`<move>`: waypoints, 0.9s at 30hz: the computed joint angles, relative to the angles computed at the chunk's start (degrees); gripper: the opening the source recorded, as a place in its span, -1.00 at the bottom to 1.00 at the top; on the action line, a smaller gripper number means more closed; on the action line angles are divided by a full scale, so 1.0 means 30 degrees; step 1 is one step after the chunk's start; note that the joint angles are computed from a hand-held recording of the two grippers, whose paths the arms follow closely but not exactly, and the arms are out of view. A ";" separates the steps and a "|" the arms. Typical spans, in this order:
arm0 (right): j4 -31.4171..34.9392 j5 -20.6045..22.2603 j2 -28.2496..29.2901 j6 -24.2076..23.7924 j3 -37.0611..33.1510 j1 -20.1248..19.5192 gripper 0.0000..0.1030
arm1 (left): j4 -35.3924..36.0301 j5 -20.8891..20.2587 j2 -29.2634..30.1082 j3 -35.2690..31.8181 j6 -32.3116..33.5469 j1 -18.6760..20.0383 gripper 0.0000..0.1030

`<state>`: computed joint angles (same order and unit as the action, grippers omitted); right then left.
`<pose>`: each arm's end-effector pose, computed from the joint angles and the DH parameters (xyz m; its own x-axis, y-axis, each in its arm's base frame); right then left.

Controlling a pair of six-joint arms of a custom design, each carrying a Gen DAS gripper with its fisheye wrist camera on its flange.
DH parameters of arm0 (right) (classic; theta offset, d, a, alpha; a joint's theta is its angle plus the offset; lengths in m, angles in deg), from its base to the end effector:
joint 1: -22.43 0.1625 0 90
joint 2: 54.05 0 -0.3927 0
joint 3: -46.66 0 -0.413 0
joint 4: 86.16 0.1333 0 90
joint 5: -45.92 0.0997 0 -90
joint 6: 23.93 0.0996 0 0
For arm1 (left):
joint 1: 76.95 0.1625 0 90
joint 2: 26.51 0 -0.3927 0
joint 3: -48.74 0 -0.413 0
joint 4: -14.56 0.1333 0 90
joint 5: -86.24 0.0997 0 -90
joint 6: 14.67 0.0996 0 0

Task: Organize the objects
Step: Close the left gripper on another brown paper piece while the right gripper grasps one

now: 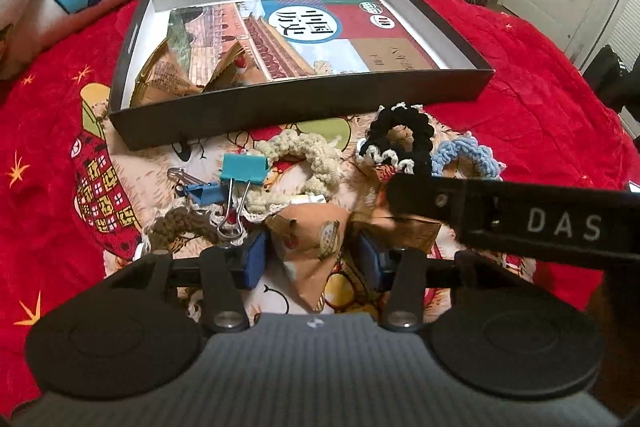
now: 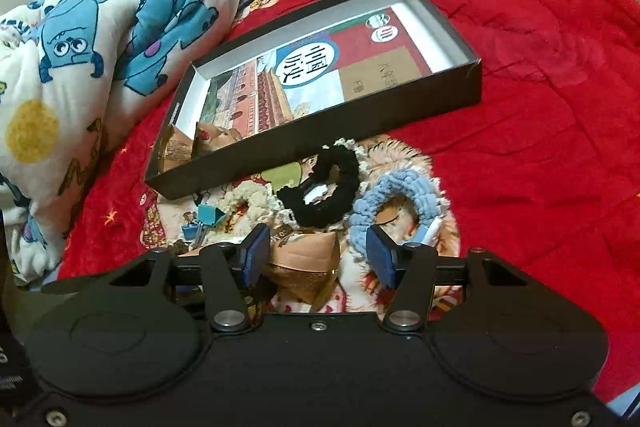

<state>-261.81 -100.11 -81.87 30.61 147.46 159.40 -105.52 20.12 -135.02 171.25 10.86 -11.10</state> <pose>0.4569 -0.3571 -0.0816 -0.8793 0.3773 0.2908 0.0051 0.6178 -0.7863 -0.0040 -0.4334 0.3751 -0.6249 0.6231 -0.4704 0.7341 0.6740 -0.0823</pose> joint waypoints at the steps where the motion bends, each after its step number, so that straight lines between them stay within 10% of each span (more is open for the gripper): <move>1: -0.0077 0.0132 0.0013 -0.0072 0.0005 -0.0013 0.03 | -0.0005 0.0043 -0.0037 0.0031 0.0052 -0.0021 0.16; 7: -0.0358 0.0667 0.0251 -0.0873 -0.0250 -0.0046 0.02 | 0.0289 -0.0394 -0.0007 -0.0200 0.0083 0.0152 -0.15; 27: -0.2401 0.1356 0.0909 -0.0869 -0.0225 -0.0624 0.01 | -0.0222 0.0117 -0.0100 0.0244 0.0845 -0.0059 -0.15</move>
